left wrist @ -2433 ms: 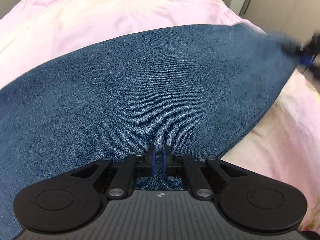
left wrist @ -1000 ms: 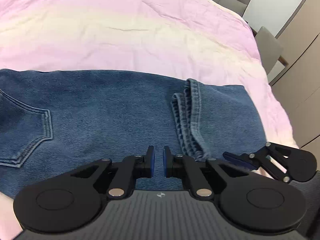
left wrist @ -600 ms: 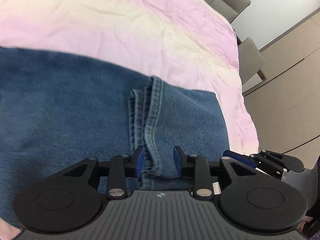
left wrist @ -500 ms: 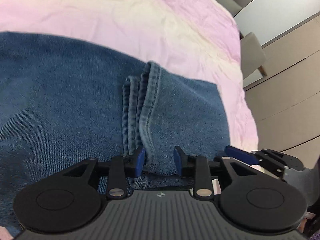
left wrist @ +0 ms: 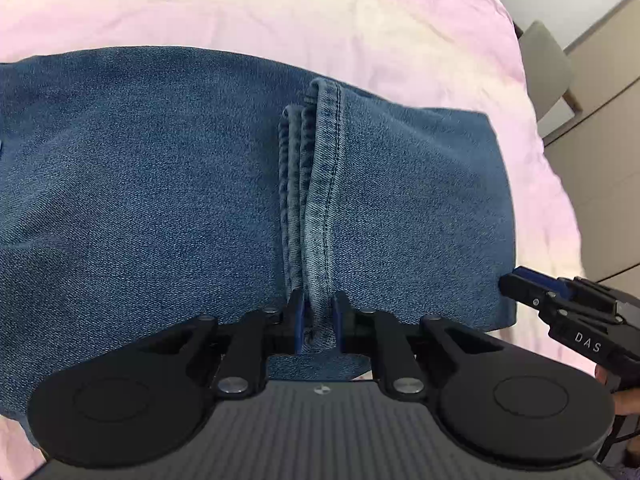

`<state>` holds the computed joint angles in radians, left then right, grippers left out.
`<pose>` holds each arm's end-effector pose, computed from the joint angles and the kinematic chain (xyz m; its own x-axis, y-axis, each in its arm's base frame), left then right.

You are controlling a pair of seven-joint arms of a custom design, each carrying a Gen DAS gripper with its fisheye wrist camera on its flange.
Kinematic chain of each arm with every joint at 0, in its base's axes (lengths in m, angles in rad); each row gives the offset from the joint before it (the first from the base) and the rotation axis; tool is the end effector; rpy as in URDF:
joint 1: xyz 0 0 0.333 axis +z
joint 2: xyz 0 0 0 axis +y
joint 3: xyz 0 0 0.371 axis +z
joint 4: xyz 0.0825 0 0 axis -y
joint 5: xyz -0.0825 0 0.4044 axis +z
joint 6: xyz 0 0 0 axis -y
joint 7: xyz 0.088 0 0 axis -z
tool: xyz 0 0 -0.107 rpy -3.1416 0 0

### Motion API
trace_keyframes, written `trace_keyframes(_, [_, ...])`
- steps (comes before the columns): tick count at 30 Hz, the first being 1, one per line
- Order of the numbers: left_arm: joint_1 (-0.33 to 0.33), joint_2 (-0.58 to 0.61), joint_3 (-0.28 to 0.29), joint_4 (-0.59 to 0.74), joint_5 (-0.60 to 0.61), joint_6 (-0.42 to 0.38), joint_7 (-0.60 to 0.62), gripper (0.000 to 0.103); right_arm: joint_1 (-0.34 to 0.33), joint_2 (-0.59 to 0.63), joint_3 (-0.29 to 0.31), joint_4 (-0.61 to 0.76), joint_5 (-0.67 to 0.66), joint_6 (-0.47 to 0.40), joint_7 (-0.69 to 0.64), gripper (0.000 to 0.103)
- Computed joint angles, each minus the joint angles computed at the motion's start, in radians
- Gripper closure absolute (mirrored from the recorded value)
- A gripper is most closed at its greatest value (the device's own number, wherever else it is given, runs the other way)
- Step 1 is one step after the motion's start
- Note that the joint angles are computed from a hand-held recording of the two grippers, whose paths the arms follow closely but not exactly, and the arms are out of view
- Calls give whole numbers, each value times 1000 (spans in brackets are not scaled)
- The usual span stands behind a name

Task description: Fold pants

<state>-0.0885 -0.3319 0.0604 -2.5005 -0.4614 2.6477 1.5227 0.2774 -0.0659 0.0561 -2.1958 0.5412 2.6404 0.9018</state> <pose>0.4640 0.0005 0.4940 0.2633 -0.8765 0.4031 -0.8362 -0.4157 -0.3577 0.5443 0.1751 0.5106 0.5816 -0.8070 -0.1020 -0.6990 -0.4318 -0.5701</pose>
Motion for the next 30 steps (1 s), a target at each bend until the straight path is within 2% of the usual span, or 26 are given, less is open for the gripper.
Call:
trace_keyframes(3, [-11,8,16,13,-23,-18,33,86,7,26,5,-24,17,58,-24,79])
trace_keyframes(5, [-35,2,56,16,-103,-26,125,81,8,54,10,-21,-5,81,-8,79])
trace_keyframes(8, [-9,5,48,17,-138,1,134,60,4,60,11,-7,-16,61,2,79])
trace_keyframes(9, [-10,15,50,21,-155,7,144,46,3,59,11,-4,-16,53,4,79])
trace_keyframes(10, [-13,31,54,30,-179,11,155,39,3,61,11,-1,-15,51,0,79])
trace_keyframes(14, [-24,101,48,51,-313,71,221,30,5,63,14,-5,0,57,-9,79])
trace_keyframes(16, [-29,124,35,57,-392,108,288,19,1,57,12,-8,16,49,-22,79])
trace_keyframes(17, [-28,132,28,64,-423,115,319,19,-1,47,9,-13,24,41,-27,79])
trace_keyframes(18, [-17,139,7,66,-408,130,312,27,-3,44,7,-13,33,35,-30,79])
trace_keyframes(19, [2,143,-28,62,-345,159,261,52,-5,40,4,-14,44,26,-35,79])
trace_keyframes(20, [27,141,-55,58,-262,169,189,59,-6,37,2,-13,55,19,-40,79])
trace_keyframes(21, [29,134,-58,54,-241,175,162,71,-7,35,1,-12,62,15,-42,79])
trace_keyframes(22, [17,114,-43,40,-261,184,183,78,-9,28,-1,-11,69,6,-46,79])
trace_keyframes(24, [-21,76,-16,21,-299,227,246,85,-10,18,-4,-7,74,-10,-64,78])
trace_keyframes(27, [-91,6,37,13,-334,270,349,86,-12,12,-11,21,111,-83,-89,78])
trace_keyframes(30, [-39,-30,23,33,-183,217,259,86,-11,12,-11,66,141,-169,-98,78])
